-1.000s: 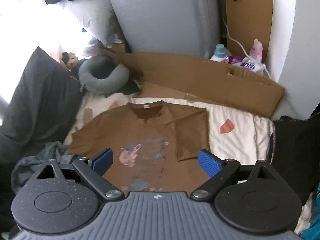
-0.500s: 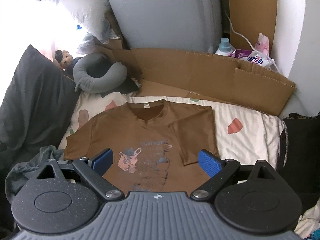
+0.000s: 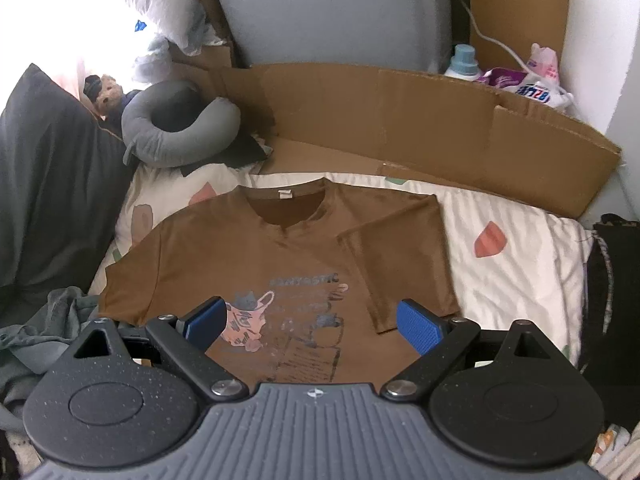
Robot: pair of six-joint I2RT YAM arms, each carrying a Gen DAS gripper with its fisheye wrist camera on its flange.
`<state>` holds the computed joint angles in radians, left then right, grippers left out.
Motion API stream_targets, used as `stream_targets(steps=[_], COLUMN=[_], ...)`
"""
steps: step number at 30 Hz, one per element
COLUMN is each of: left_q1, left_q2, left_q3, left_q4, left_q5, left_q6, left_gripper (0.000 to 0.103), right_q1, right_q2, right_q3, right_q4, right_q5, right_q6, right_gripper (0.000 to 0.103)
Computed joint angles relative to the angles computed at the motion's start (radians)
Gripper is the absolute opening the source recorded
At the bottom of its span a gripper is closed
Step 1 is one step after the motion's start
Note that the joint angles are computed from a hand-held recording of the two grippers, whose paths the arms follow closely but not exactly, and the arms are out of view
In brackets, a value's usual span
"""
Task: Fold clothes
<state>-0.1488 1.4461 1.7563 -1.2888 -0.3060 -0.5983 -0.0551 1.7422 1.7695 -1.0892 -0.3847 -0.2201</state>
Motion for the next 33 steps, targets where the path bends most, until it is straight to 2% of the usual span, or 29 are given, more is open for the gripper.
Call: stream_targets(steps=[6,19,29,33], left_q1=[0.062,0.128,0.132,0.157], left_q2=[-0.047,-0.100,-0.170,-0.206], left_q3=[-0.177,-0.462,-0.696,-0.789], left_q4=[0.135,0.400,0.588,0.667], left_q5=[0.029,0.079,0.102,0.113], left_q6=[0.021,0.109,0.105,0.138], left_gripper=[0.094,0.093,0.091,0.089], right_q1=[0.053,0.157,0.203,0.223], right_q2=[0.008,0.008,-0.028,-0.042], right_q3=[-0.060,-0.231,-0.451,-0.544], right_q4=[0.084,0.301,0.483,0.571], right_q5=[0.026,0.031,0.071,0.080], right_q6=[0.048,0.122,0.145,0.138], right_gripper=[0.095,0.095,0.095,0.095])
